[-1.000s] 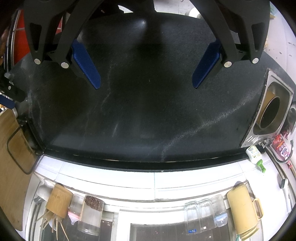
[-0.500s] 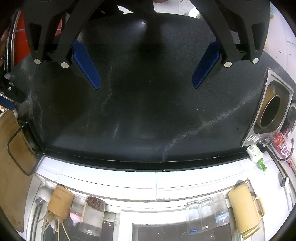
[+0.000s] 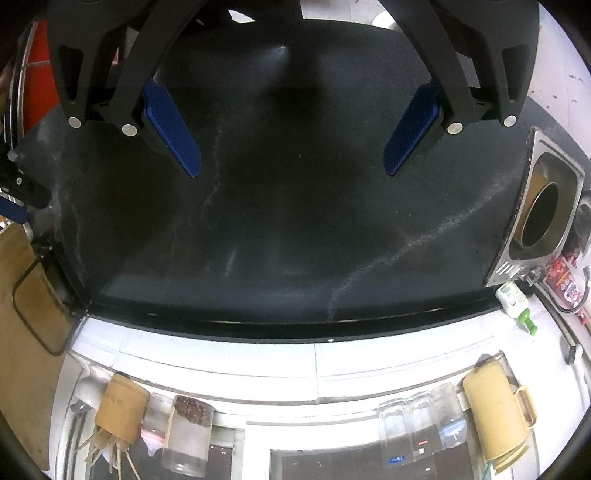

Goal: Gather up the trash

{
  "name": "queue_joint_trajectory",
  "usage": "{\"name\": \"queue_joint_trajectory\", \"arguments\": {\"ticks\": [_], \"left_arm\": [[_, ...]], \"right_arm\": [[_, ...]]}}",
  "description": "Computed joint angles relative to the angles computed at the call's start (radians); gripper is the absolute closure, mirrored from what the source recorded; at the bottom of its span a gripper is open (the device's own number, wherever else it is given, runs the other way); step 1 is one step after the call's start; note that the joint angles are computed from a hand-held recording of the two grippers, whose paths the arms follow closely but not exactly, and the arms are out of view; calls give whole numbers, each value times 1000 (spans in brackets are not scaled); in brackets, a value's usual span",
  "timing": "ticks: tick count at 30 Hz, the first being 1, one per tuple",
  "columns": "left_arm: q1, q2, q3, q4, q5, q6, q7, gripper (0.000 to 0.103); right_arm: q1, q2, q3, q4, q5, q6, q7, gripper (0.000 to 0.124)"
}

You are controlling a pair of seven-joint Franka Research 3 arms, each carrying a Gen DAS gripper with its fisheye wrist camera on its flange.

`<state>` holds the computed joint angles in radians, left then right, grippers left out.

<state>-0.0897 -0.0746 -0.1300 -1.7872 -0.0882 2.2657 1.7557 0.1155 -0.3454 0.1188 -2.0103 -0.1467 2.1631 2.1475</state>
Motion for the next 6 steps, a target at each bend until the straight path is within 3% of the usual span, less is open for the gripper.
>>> {"name": "queue_joint_trajectory", "arguments": {"ticks": [3,6], "left_arm": [[1,28,0,27,-10,-14,16,7],[6,48,-2,27,5,21,13,7]], "right_arm": [[-1,17,-10,5,4,4,-19,28],[-5,27,-20,-8,2,23,-38,28]]}}
